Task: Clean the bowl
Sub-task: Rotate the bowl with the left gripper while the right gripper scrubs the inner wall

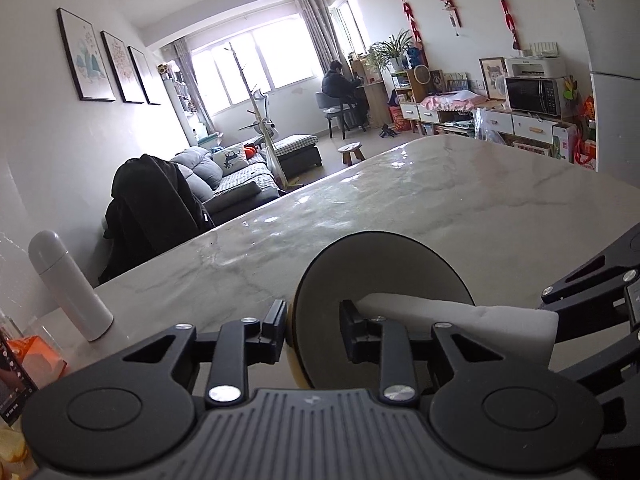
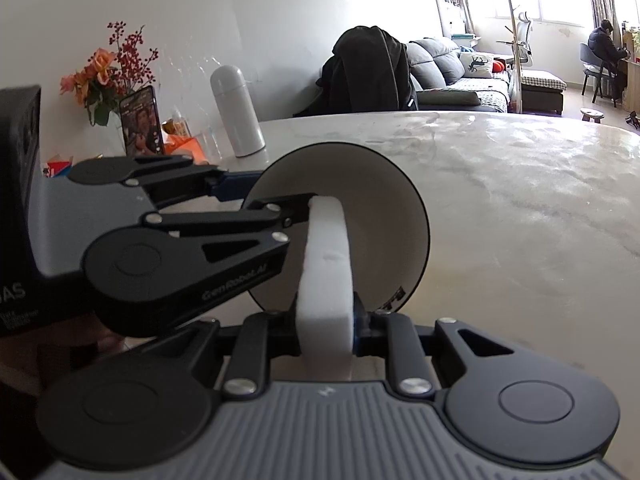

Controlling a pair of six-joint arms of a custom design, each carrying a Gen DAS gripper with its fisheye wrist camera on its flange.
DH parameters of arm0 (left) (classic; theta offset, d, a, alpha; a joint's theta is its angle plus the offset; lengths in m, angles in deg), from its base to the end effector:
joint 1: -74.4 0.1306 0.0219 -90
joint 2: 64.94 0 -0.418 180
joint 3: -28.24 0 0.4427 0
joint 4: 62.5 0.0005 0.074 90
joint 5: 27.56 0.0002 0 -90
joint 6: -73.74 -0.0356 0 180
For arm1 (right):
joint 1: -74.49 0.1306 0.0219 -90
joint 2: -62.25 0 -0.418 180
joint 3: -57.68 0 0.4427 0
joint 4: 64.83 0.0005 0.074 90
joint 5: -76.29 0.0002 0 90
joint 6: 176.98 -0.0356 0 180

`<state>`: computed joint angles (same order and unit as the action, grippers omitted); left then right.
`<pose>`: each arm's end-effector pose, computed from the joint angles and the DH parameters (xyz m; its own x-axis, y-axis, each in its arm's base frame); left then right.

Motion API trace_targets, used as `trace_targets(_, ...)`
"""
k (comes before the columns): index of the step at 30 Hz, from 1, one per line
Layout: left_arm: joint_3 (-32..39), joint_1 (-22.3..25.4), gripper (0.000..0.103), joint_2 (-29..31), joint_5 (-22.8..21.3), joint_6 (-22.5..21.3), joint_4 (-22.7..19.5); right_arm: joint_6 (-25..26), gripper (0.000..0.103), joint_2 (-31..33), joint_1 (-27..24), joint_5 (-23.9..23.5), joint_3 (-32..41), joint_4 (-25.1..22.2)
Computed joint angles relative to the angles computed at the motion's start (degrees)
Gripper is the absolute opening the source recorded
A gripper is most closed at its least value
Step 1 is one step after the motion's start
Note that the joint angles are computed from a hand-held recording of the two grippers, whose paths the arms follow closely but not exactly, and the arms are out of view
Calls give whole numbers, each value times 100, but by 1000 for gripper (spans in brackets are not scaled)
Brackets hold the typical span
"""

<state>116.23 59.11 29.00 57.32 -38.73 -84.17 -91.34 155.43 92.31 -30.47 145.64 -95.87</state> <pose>0.5677 -0.1524 0.4508 -0.3420 0.4881 -0.8030 0.3431 0.8604 0.3769 0.5425 0.1846 0.4436 -0.6006 -0.1166 -0.7910 -0.4701 0.8518 0.2314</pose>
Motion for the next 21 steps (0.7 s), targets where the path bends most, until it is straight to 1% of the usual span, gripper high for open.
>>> trace_targets(1,29,3,30,38,2,-37,-12,2,22,7,0,-1,6,-2)
trace_targets(3,73,14,26,106,7,-77,7,9,22,22,-3,-5,15,-3)
trace_targets(4,64,14,17,120,-31,-72,73,2,22,32,-8,-11,23,-2)
trace_targets(5,55,16,13,131,-72,-57,153,-11,22,43,-15,-17,31,1)
trace_targets(9,122,52,13,181,52,177,176,-103,21,85,-46,9,65,21)
trace_targets(11,64,32,13,173,20,222,332,-184,21,112,-61,15,87,34)
trace_targets(14,-4,22,13,166,26,460,525,-335,21,177,-75,102,131,94)
trace_targets(17,-24,17,13,204,11,669,683,-297,20,209,-67,305,132,192)
trace_targets(19,-50,-4,13,228,-20,683,823,-302,19,235,-72,389,149,245)
trace_targets(21,-67,-25,13,268,-58,792,1009,-357,19,277,-81,495,181,305)
